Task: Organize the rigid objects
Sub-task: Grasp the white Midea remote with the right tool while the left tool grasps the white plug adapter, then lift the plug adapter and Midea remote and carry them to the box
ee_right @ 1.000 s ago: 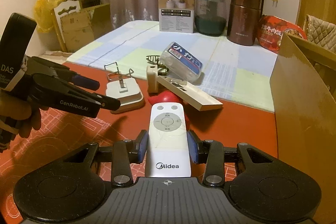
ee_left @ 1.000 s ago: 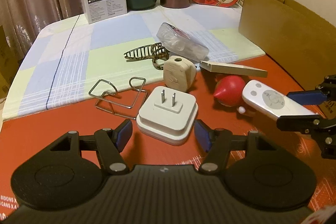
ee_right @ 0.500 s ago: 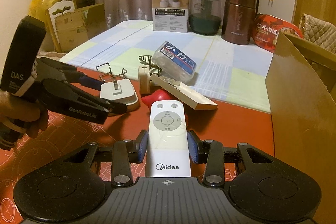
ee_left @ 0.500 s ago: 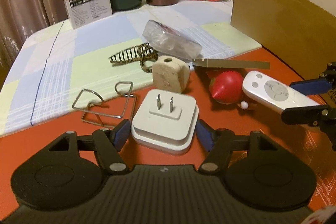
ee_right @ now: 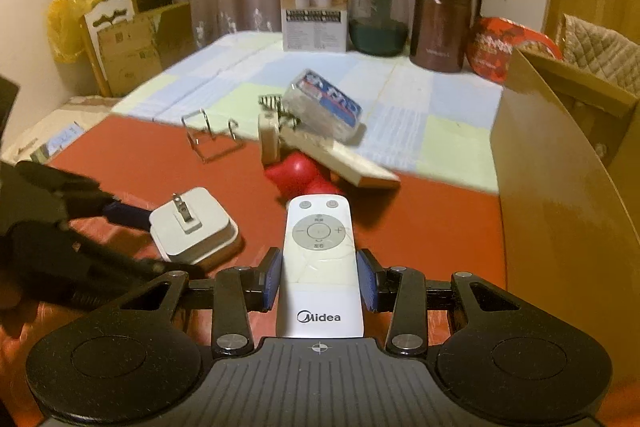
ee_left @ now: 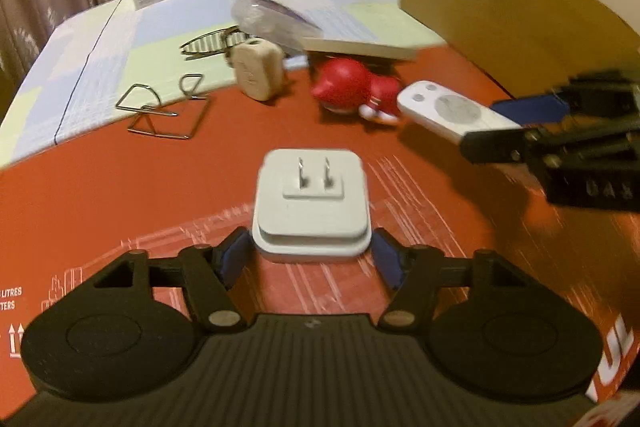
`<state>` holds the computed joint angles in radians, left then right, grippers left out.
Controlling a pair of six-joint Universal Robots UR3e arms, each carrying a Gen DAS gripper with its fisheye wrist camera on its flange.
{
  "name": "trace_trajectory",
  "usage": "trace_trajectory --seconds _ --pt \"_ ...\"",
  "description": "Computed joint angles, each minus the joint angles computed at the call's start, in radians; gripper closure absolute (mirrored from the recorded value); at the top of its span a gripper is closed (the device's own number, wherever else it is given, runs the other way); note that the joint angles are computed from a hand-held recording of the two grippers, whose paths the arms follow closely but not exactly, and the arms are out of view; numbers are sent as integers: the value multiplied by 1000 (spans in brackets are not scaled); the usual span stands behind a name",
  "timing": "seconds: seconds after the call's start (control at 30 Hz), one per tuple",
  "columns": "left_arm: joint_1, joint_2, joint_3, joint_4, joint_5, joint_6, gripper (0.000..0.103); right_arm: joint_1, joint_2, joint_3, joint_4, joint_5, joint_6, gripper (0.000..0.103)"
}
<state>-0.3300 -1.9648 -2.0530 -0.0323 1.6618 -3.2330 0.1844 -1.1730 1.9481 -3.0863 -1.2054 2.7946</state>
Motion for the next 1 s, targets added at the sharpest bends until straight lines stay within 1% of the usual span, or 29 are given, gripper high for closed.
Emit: trace_trajectory --seconds 0.13,0.2,0.37,0.47,0.67,0.8,1.0 --pt "-25 -18 3 39 20 19 32 -1 -28 46 17 -43 4 66" --pt "-21 -26 9 56 31 7 32 2 -23 48 24 -54 2 66" --pt "19 -41 27 59 -24 -78 32 11 -2 38 11 -78 2 66" --pt "28 -58 40 65 -31 -116 32 19 6 29 14 -82 0 66" --pt "13 -72 61 59 8 -94 34 26 19 22 14 -94 8 66" --pt "5 -81 68 55 20 -71 39 28 26 17 16 -94 11 66" --pt "-1 -80 76 39 25 -53 41 32 36 5 33 -94 19 66"
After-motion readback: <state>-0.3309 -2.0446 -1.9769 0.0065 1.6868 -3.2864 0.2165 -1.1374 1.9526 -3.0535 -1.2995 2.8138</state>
